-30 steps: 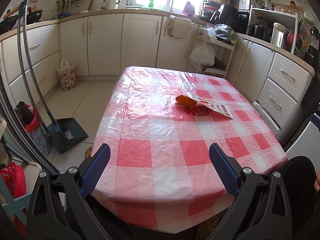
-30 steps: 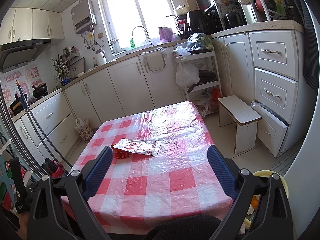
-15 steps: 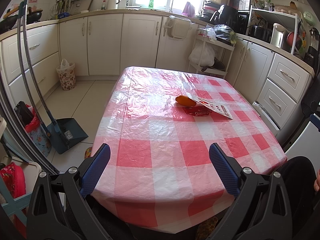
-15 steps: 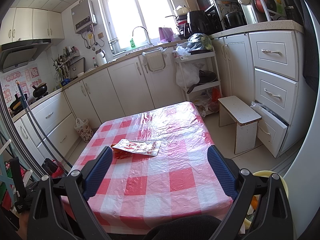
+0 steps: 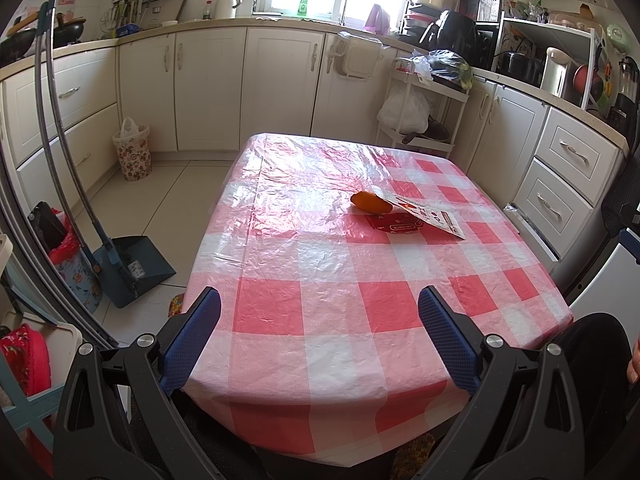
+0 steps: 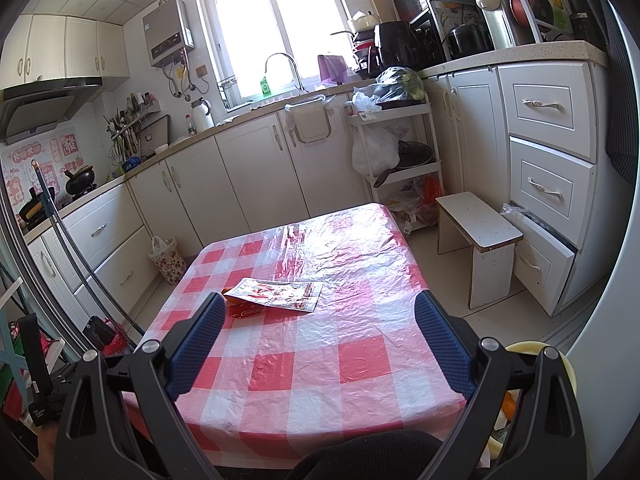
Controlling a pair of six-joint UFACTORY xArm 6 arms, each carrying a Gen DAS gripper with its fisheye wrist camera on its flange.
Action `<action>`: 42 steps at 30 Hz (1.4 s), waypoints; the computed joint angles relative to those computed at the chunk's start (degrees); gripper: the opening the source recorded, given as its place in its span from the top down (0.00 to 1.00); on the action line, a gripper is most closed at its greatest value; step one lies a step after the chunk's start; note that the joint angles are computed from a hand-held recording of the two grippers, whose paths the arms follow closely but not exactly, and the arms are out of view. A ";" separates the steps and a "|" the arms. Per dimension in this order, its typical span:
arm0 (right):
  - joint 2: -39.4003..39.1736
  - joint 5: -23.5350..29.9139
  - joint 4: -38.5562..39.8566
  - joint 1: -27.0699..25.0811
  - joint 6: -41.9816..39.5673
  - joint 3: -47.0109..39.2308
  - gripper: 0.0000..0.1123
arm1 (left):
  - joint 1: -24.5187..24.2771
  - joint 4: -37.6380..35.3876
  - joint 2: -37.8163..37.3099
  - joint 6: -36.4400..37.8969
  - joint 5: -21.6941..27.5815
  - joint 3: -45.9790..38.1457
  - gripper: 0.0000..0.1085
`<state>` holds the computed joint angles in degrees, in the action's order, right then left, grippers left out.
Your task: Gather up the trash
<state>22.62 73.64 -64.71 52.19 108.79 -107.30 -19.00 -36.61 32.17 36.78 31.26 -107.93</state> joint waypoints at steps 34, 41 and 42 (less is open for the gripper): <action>0.26 0.33 0.43 0.02 -0.39 -0.54 0.18 | 0.08 -0.69 -0.10 0.44 0.07 0.13 0.12; -4.06 -6.61 0.85 -3.60 -4.16 3.21 0.18 | 0.64 -3.34 0.69 0.05 2.90 -2.01 0.12; -4.02 -7.38 1.57 -4.29 -5.50 2.94 0.18 | 0.71 -2.98 0.93 -0.54 3.05 -2.46 0.12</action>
<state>18.60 66.26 -63.14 47.90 103.29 -104.36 -18.29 -39.59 33.10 36.25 34.32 -110.40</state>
